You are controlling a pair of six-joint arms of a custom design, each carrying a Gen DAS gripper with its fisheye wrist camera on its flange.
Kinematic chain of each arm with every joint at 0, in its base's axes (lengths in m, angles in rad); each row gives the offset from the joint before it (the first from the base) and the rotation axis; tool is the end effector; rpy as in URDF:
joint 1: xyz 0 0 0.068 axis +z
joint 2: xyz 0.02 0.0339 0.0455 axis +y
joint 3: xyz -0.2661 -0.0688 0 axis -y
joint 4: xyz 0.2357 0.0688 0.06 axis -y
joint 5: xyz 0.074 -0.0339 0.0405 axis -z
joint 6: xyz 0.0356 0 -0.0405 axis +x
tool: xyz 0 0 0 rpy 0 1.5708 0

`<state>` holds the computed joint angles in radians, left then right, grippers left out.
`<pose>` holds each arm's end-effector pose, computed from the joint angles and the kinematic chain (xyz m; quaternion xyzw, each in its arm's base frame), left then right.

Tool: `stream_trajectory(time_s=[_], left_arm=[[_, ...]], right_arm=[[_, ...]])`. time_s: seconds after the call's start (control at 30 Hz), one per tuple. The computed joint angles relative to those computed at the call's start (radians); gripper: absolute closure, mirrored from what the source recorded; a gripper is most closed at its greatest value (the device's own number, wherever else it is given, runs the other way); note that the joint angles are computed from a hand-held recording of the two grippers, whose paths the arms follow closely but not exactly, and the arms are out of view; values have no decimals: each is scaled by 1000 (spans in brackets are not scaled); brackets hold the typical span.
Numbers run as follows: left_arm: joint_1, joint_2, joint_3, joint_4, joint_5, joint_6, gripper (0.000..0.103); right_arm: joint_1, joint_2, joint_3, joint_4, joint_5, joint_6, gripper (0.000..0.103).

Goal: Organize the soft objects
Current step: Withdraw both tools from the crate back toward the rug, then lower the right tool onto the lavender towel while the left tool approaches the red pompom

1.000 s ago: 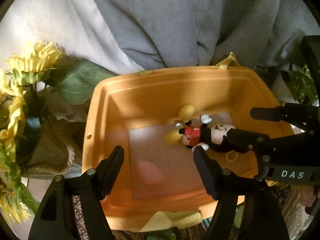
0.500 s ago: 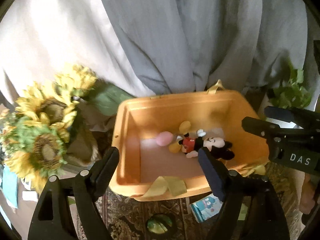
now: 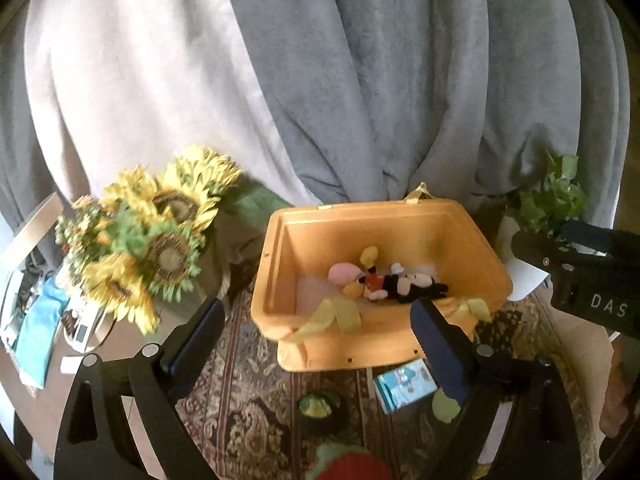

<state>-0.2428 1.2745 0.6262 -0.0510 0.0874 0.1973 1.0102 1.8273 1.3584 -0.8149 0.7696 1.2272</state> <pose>0.2421 -0.0632 0.2030 0.2157 0.8798 -0.0492 0.4207 0.2087 0.2859 0.2224 0.1527 0.9061 -0.0431 0.3921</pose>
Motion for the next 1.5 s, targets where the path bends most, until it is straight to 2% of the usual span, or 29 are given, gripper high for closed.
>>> stream_trajectory(time_s=[0.13,0.3,0.57,0.73,0.97,1.5], left_arm=[[21,-86,-71,-20,8,6,4],[52,-182,-150,-64,6,30,3],[91,-222,-232,-110,19,72,3],[74,-183,-275,-74,-12,83,3],[44,-87,-325,10,-62,97,3],[-2,332,-327,232,-96,73,3]], right_arm=[[55,9,-19,-28,-17,99,19],[131,56,-3,-121,-4,255,19],[203,116,2,-203,-48,422,19],[215,135,-45,-188,-111,510,19],[211,151,-150,-51,-202,549,19],[201,256,-262,184,-370,580,19]])
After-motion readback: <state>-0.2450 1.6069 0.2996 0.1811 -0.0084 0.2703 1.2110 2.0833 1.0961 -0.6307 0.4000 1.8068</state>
